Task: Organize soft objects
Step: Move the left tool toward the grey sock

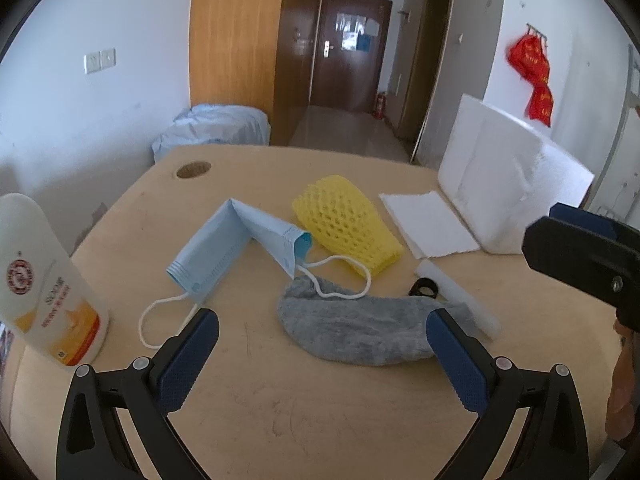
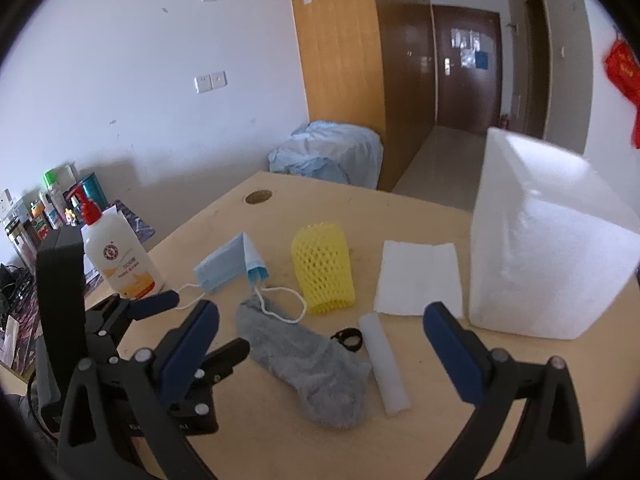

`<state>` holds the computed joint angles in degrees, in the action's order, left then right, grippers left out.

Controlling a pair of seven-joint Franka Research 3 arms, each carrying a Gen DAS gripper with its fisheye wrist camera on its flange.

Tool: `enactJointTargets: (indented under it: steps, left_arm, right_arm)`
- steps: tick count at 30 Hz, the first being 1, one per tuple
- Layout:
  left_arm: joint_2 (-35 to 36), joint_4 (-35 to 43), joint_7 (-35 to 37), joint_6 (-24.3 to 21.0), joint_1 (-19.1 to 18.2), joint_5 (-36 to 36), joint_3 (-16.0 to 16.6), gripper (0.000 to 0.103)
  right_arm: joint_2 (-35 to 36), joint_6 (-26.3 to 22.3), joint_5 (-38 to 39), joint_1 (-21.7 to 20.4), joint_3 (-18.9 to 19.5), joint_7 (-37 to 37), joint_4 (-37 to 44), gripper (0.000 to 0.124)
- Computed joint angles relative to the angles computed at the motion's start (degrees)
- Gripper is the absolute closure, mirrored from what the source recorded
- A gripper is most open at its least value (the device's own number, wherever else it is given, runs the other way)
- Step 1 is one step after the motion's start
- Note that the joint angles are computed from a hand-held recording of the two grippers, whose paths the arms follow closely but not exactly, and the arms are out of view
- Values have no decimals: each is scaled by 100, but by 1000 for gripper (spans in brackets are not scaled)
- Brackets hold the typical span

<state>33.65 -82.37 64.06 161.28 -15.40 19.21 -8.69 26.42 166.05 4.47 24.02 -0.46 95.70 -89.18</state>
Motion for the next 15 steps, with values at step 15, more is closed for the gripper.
enactJointTargets:
  steps: [15]
  left_arm:
    - [967,1420,465,-1026,-33,-340,-134,15]
  right_arm:
    - [718,-879,442,-332,141,-261,1000,30]
